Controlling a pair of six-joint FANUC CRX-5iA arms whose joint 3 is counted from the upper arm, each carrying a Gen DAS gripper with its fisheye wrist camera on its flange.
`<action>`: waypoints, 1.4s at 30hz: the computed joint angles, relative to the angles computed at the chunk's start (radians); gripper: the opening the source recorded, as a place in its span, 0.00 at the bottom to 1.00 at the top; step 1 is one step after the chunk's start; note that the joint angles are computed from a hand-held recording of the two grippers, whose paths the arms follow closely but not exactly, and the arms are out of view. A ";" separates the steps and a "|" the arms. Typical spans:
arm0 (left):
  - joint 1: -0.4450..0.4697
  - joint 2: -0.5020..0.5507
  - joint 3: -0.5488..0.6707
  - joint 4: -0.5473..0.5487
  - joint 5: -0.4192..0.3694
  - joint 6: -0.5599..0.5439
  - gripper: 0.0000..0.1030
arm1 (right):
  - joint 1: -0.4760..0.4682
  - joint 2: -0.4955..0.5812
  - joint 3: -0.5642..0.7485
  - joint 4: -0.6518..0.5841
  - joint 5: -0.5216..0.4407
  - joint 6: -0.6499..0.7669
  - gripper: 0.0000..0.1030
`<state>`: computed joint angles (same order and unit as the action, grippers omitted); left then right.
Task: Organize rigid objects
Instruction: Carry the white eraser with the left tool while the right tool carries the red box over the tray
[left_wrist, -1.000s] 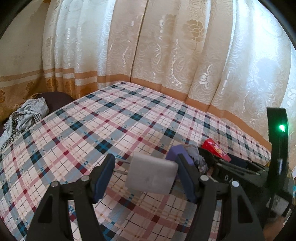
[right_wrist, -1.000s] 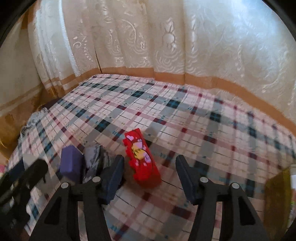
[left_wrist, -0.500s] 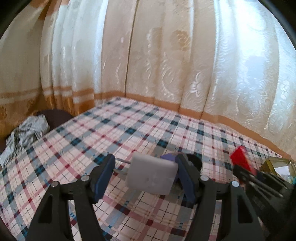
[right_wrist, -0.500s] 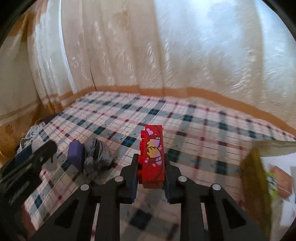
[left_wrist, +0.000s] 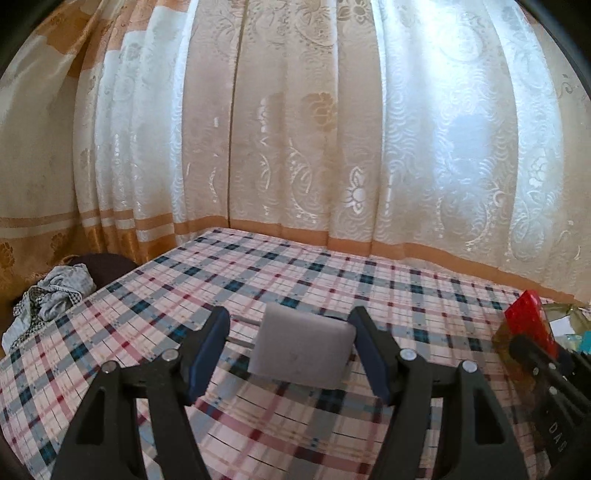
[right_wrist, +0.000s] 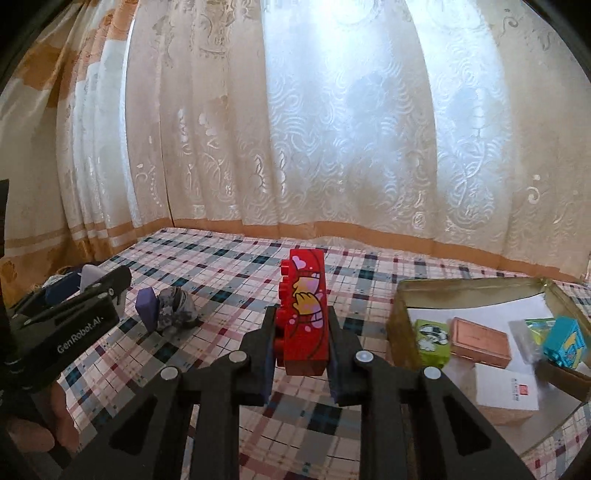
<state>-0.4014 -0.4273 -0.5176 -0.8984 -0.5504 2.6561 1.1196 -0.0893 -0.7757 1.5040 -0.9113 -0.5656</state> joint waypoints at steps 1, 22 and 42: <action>-0.022 0.004 0.006 -0.024 -0.018 0.024 0.66 | 0.004 -0.002 -0.004 0.006 -0.007 -0.004 0.24; -0.154 0.040 0.041 -0.047 -0.114 0.100 0.66 | 0.073 -0.066 -0.073 0.014 -0.118 0.000 0.24; -0.248 0.070 0.087 -0.077 -0.165 0.132 0.66 | 0.076 -0.148 -0.137 0.028 -0.177 0.019 0.24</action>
